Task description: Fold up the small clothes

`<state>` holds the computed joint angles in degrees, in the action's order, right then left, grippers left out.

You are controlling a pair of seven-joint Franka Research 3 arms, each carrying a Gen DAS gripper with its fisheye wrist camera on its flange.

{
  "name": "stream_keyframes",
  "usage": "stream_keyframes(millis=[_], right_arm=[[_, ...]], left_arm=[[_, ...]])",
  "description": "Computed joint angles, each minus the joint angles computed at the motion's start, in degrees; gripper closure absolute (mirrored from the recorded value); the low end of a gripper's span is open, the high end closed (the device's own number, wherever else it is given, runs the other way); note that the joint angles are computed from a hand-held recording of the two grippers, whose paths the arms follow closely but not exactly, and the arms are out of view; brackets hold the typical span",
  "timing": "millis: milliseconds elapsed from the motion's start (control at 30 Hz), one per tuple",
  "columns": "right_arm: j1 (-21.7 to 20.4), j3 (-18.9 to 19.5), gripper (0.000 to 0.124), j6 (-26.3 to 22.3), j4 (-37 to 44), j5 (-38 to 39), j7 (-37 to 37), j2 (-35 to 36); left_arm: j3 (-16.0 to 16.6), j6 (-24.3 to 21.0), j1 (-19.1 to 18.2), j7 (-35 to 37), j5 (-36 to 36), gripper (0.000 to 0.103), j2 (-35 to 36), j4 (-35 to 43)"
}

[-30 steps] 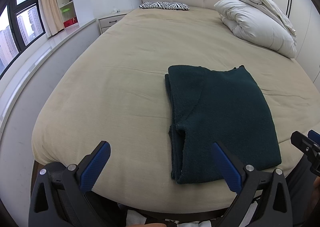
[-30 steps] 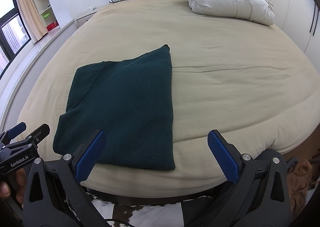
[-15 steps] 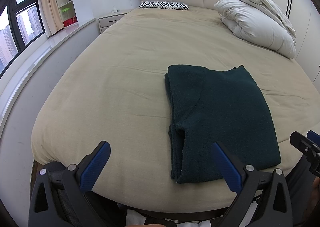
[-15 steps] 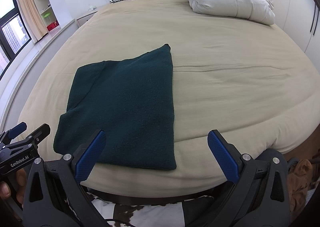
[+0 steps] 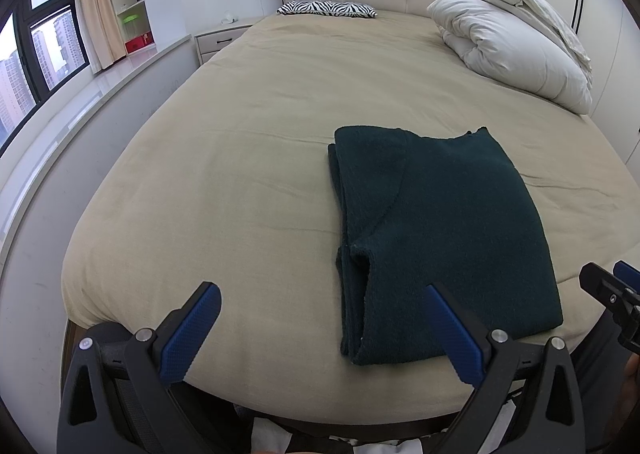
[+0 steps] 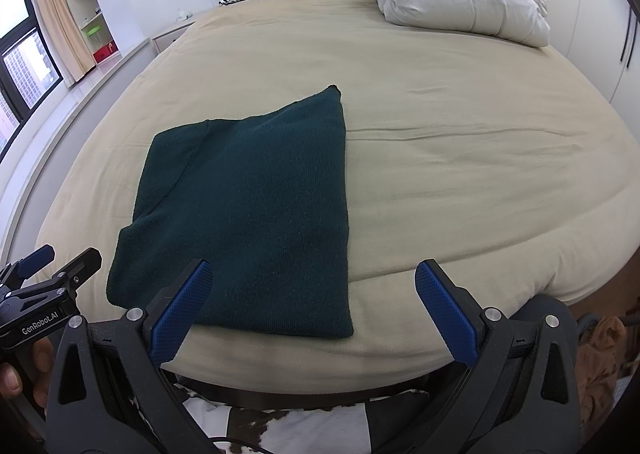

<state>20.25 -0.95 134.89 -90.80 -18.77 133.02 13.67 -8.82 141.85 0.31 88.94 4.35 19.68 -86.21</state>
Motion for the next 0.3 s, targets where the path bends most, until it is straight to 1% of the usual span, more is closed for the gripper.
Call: stream_keyframes(millis=[300], right_arm=[[-0.2, 0.0, 0.021, 0.3, -0.3, 0.7, -0.5, 0.0]], left_arm=[[-0.2, -0.6, 0.4, 0.6, -1.0, 0.0, 0.3, 0.3]])
